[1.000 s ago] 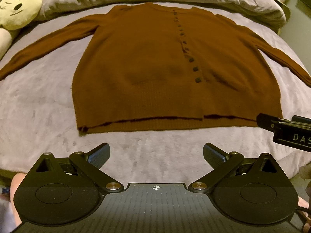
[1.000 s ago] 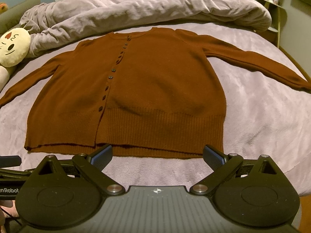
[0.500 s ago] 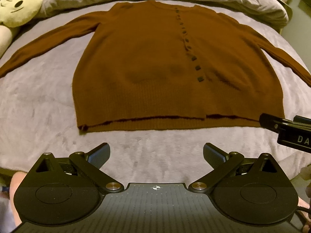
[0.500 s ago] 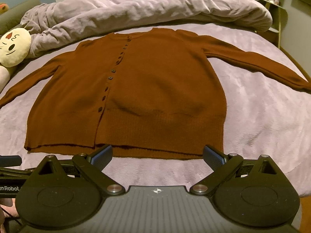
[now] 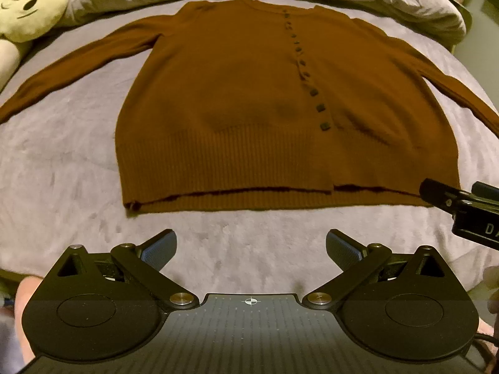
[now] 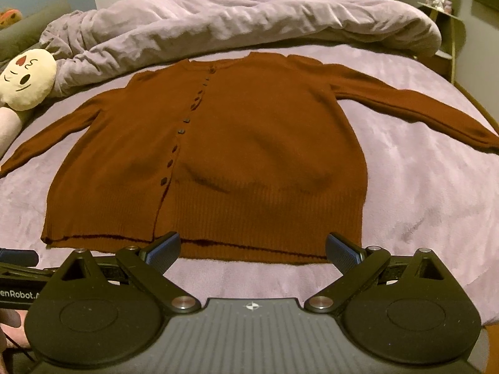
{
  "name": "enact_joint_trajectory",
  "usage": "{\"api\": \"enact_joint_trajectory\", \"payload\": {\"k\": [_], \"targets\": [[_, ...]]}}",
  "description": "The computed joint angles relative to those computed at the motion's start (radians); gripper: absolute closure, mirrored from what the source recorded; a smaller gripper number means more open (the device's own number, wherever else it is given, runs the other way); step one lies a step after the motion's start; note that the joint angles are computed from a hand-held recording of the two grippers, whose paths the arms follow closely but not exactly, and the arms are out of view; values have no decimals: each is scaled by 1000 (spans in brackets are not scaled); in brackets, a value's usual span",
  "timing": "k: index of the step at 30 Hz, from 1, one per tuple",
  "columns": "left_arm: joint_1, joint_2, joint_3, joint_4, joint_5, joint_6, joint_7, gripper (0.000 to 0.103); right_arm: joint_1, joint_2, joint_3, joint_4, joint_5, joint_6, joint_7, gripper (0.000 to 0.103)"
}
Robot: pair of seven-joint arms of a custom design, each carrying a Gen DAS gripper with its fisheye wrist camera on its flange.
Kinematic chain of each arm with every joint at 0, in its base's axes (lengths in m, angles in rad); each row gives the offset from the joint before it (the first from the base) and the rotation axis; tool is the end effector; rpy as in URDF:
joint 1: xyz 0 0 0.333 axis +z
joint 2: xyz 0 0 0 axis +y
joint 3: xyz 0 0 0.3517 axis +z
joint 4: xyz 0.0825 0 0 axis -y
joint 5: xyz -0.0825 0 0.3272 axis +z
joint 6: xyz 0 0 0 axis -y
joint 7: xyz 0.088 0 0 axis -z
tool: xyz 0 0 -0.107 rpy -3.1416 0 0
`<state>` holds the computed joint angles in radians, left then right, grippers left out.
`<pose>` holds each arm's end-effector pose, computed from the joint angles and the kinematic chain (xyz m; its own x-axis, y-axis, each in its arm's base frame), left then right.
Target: Fold small clothes
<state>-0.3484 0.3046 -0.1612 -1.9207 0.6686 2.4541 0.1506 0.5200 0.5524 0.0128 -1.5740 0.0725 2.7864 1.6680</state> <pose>0.5312 -0.2866 0.4279 0.4226 -0.9048 0.0514 -0.7903 -0.3957 -0.4678 0.6155 0.3566 0.4559 0.4000 -0.9076 -0.1272 -0.7590 -0.2503 -0.6011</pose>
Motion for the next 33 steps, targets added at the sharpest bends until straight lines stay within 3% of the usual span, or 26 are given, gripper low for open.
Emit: {"api": "enact_joint_trajectory", "payload": {"k": [6, 10, 18, 23, 25, 28, 31, 33], "targets": [[1, 4, 5, 1, 4, 5, -18, 0, -61, 8, 78, 0, 82, 12, -92, 4], [-6, 23, 3, 27, 4, -28, 2, 0, -133, 20, 170, 5, 210, 13, -197, 4], [-5, 30, 11, 39, 6, -9, -6, 0, -128, 49, 148, 43, 308, -19, -207, 4], [-4, 29, 27, 51, 25, 1, -48, 0, -235, 76, 238, 65, 468, -10, -283, 5], [1, 33, 29, 60, 28, 5, -57, 0, -263, 90, 247, 78, 523, 18, -307, 8], [9, 46, 32, 87, 24, -5, -50, 0, -273, 118, 203, 115, 550, 68, -275, 20], [11, 71, 38, 130, 21, -31, -39, 0, -263, 169, 99, 192, 517, 100, -139, 41], [14, 89, 43, 156, 16, -36, -37, 0, -256, 219, 15, 263, 481, 113, -5, 63]]}}
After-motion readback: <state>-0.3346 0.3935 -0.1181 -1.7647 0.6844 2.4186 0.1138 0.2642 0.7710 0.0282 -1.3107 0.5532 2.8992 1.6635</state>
